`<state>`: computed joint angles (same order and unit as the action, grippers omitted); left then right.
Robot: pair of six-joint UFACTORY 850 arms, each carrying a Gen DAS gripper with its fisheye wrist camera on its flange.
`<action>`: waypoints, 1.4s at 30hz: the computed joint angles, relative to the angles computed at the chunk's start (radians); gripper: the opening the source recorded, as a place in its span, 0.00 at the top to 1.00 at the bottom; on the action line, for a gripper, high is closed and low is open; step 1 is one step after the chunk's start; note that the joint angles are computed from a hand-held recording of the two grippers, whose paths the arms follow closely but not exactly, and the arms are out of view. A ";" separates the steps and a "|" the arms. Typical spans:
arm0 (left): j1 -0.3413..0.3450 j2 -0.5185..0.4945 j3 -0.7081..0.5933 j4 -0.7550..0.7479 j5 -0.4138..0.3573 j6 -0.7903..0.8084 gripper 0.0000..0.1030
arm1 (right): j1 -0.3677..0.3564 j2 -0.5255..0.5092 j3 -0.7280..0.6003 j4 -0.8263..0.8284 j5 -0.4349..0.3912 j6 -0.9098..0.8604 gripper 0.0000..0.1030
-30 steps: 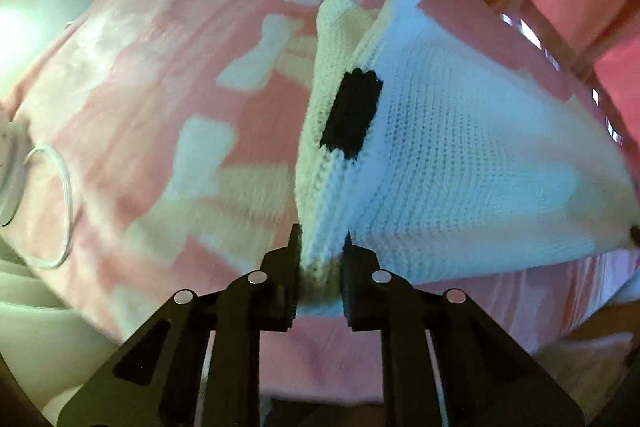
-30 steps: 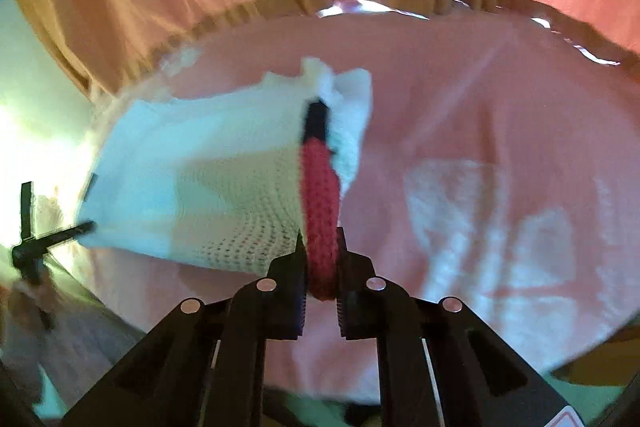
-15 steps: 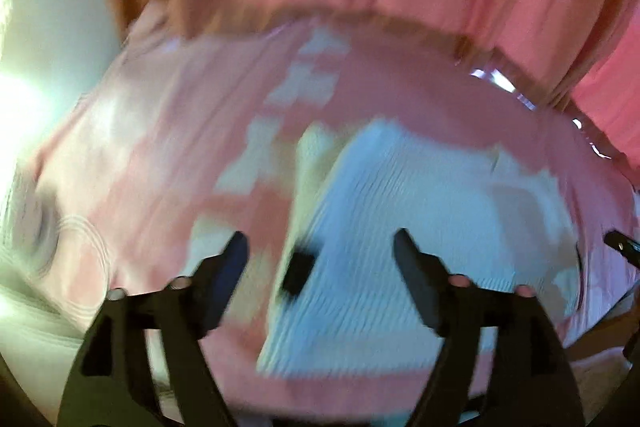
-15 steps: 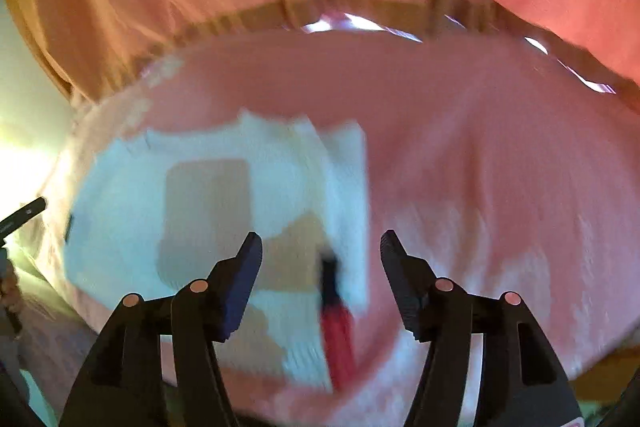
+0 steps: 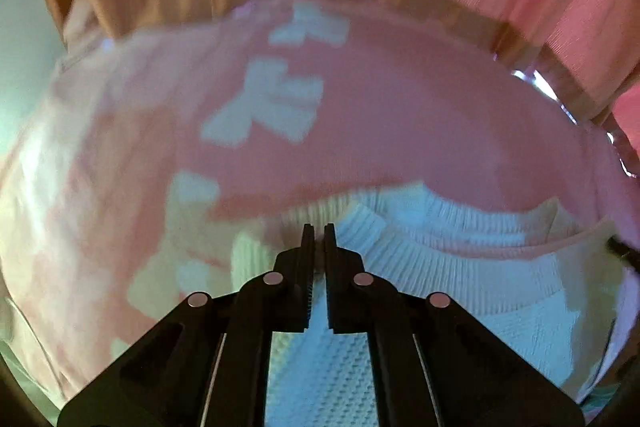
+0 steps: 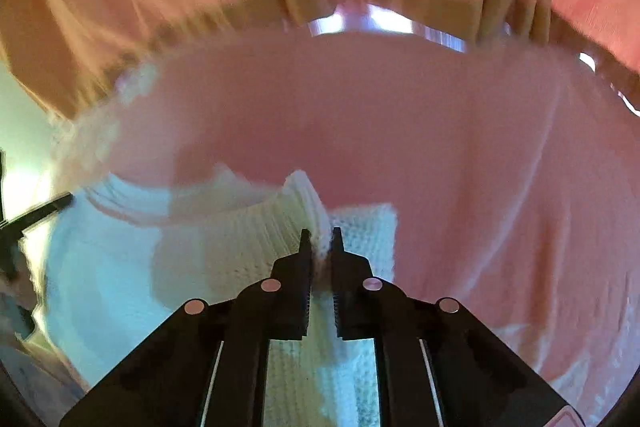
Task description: Fold small clothes
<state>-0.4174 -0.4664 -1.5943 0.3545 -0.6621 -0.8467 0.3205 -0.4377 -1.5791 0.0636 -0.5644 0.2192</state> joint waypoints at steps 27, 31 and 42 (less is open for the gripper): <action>-0.020 -0.122 -0.157 -0.098 -0.082 0.149 0.91 | 0.016 -0.042 0.034 -0.083 0.061 0.067 0.94; -0.010 -0.149 -0.189 -0.066 -0.112 0.092 0.93 | 0.016 -0.075 -0.001 -0.139 0.046 0.122 0.94; -0.088 -0.074 -0.144 0.094 -0.075 0.023 0.69 | 0.063 0.012 0.037 0.062 0.058 -0.099 0.92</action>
